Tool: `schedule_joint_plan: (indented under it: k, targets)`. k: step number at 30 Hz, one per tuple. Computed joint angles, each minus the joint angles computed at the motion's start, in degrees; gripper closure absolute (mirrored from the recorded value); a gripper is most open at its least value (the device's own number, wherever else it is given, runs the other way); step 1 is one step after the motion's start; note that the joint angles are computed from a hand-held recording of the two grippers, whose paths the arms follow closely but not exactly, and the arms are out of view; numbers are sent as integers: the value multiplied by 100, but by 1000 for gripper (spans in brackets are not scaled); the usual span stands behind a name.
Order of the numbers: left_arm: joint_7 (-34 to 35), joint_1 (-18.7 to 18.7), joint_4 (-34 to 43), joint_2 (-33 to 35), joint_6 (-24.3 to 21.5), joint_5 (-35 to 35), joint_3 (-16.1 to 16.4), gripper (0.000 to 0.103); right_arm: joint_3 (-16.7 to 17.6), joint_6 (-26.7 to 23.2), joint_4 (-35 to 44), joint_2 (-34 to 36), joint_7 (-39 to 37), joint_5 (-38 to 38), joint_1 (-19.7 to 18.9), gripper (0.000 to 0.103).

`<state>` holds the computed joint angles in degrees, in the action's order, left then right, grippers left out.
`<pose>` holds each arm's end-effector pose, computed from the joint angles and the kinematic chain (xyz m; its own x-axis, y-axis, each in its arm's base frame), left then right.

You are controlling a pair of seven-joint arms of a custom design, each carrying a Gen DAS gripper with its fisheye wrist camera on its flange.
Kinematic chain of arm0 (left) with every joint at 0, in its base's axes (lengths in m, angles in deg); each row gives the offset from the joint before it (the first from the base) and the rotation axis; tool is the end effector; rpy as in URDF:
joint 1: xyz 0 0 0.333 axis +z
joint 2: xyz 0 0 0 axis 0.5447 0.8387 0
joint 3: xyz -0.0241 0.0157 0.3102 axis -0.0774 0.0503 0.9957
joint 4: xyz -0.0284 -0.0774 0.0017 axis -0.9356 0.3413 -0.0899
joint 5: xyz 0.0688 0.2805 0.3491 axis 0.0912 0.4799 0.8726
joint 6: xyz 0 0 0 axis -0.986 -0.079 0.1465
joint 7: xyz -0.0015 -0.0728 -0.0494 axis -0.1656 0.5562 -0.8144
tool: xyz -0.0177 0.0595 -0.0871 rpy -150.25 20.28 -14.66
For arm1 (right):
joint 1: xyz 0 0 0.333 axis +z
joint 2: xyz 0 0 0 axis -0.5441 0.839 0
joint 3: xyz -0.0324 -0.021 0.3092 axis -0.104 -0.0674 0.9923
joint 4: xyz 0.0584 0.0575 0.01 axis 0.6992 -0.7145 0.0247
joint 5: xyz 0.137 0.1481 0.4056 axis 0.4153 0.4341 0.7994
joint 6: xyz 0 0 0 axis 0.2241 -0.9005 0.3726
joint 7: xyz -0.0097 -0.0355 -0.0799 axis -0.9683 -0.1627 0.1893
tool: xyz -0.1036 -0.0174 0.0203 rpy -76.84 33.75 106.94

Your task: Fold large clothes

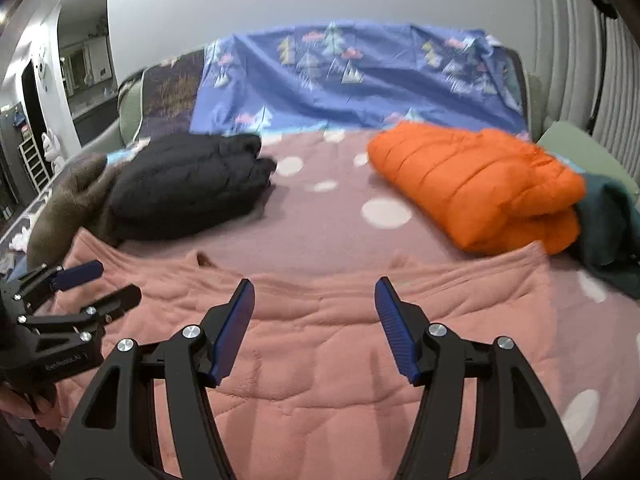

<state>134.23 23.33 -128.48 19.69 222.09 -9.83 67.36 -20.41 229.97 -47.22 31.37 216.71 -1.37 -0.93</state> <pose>0.6889 -0.2466 0.4845 -0.1732 -0.9838 0.0462 -0.6987 0.0897 -0.7097 0.6944 0.3441 0.4433 0.0964 -0.9948 0.0323 -0.6361 -0.0865 -0.7668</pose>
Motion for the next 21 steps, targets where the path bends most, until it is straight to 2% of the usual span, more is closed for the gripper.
schedule_joint_plan:
  k: [1, 2, 3, 6, 9, 13, 15, 16, 18, 20, 21]
  targets:
    - [17, 1, 36, 70, -71, 21, 16, 28, 87, -270, 217, 231, -209, 195, -61, 40]
    - [82, 20, 54, 172, -61, 18, 15, 25, 130, -221, 312, 424, -276, 289, -131, 40]
    - [158, 77, 23, 235, 67, -92, -24, 25, 0, -106, 308, 476, -149, 209, -44, 39]
    - [51, 7, -43, 196, 159, 43, 60, 24, -233, -385, 431, 488, 24, -112, 253, 39]
    - [54, 23, -74, 192, 207, 49, 48, 24, -134, -408, 496, 522, -49, -35, 157, 39]
    - [70, 42, -127, 147, 243, 10, 35, 24, -154, -610, 384, 319, 184, -21, 216, 41]
    - [-56, 18, -241, 28, 323, 66, 72, 25, -131, -420, 16, -39, 633, -122, 254, 50]
    - [-150, 31, -373, -101, 430, 49, 80, 26, -49, -383, -33, -122, 572, -191, 240, 51]
    - [-180, 150, -676, -368, 752, -190, 5, 46, 27, -630, 99, -45, 512, -385, 271, 56]
    - [121, 324, -908, -542, 982, -621, -149, 58, 174, -913, 395, 319, 373, -145, 144, 57]
    - [138, 315, -926, -553, 955, -615, -130, 61, 64, -865, 440, 428, 532, -318, 219, 57]
